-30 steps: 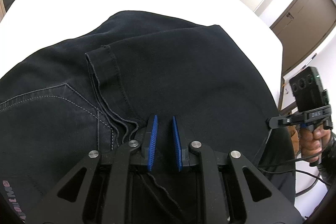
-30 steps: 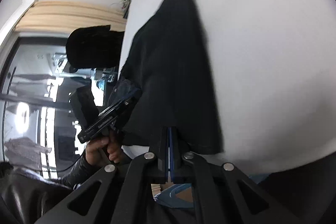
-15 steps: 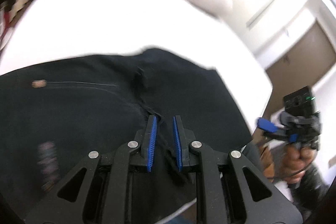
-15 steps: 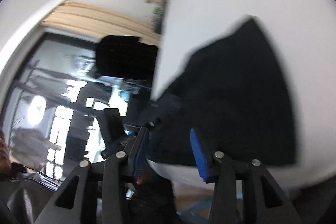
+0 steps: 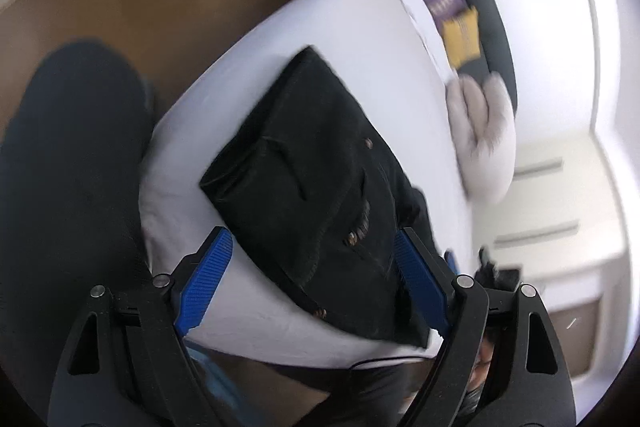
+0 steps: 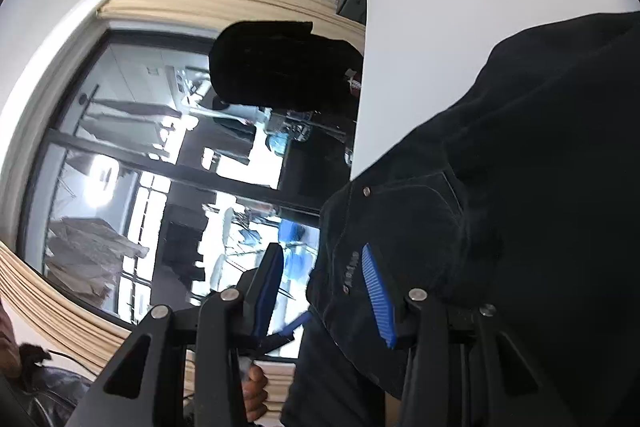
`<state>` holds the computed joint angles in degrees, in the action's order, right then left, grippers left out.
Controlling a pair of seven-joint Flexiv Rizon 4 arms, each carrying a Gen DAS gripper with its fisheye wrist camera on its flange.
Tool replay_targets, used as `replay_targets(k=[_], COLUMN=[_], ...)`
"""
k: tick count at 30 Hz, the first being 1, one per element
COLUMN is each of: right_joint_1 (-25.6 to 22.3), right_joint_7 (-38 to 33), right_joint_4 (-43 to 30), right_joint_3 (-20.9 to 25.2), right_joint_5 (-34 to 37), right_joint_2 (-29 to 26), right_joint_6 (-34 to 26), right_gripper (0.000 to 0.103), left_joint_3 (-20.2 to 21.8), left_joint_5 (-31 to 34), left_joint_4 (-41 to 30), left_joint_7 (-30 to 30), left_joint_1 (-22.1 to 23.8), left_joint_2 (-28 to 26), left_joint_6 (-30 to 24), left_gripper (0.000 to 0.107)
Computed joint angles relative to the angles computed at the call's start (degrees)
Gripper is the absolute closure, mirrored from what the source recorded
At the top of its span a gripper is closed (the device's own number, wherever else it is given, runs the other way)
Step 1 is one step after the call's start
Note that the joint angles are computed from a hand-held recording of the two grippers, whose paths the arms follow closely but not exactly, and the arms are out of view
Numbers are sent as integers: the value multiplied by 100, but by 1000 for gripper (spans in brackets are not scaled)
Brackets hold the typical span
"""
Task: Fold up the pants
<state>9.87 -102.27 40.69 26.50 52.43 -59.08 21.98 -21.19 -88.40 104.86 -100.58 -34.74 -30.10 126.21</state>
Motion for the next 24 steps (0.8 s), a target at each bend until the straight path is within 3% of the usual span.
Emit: replay_targets(k=[4,5,7,8,15,20,22,24], right_joint_1=[120,149,117,78,50,156,247,363], right_joint_7=[511,682,856,880,774,761,832,980], right_joint_4=[90,178,377,405,247,-44,-251,-489], right_joint_3=[-292,-388,-421,-372,-170,-211,-294,-428], right_joint_5=[-342,-491,-606,-599,-601,-663,-792,-1002], right_joint_2=[-50,-41,-20,-23,-19,-65,-137,-236], right_joint_6=[50,53,180,216,113,-39,-164,-315], right_gripper=[57,58,90,91,86,85,85,85], left_joint_3=[313,286,90,52,474,726,821,1129], left_joint_5=[1417,2076,3194,3505,4087,4409,4585,4439], left_joint_4=[695,957,1331,1434,1333,1384,1439,1378], left_joint_7=[-1692,-2370,-3515,-3851,-4411,-4870,-5056,-4903], left_joint_1=[167,395,872,998,935,910,915,642], left_joint_2=[62,75,-8,-57,-320,-347,-326,-252], left_joint_6=[-540,-583,-359,-241,-214,-307,-319,-494], left_gripper=[24,24,24,24,25,72,75,79])
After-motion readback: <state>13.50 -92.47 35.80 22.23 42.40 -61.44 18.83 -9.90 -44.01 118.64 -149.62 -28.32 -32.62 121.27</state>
